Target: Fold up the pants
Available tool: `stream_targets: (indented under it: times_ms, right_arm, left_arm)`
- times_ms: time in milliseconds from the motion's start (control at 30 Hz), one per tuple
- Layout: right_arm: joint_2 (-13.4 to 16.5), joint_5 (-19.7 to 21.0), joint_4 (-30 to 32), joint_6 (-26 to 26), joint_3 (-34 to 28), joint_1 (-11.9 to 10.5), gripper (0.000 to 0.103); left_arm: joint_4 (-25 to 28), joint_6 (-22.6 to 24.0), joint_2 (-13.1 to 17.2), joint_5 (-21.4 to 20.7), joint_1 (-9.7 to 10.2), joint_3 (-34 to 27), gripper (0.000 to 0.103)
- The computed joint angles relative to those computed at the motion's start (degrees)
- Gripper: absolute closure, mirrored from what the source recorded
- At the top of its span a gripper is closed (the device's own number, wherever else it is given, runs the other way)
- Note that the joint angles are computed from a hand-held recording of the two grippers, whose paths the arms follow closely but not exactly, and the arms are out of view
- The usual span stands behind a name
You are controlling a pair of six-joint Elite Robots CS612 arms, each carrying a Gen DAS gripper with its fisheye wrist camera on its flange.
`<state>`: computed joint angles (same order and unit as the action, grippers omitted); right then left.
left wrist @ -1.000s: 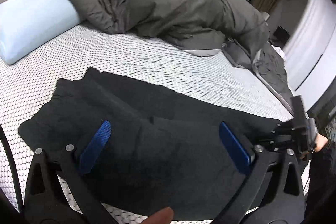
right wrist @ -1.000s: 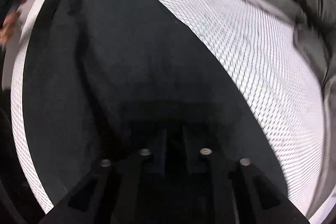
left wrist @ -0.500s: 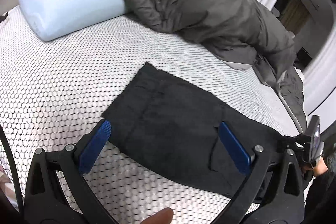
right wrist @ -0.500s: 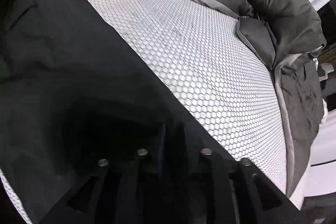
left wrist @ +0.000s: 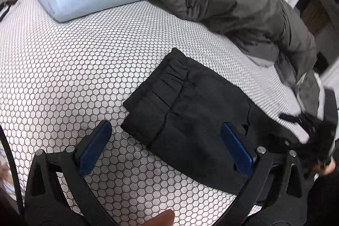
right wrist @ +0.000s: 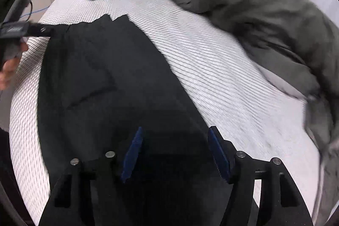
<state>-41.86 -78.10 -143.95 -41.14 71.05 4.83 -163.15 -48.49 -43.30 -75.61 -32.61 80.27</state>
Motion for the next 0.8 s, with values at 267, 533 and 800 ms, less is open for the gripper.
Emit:
stream_targets:
  times_ms: [267, 533, 800]
  right_arm:
    - [5.13, 2.17, 8.13, 0.82, -8.86, 1.39, 0.082]
    - [2.66, 1.79, -4.89, 2.94, -1.9, 1.52, 0.1]
    - [3.47, -6.03, -4.53, 9.76, -3.18, 2.49, 0.081]
  left_arm:
    - [1.72, 1.29, 0.64, -0.31, 0.25, -1.43, 0.001]
    - [1.63, -1.34, 0.44, -0.81, 0.97, -0.53, 0.001]
    - [3.48, -3.03, 1.11, -1.33, 1.06, -1.24, 0.001]
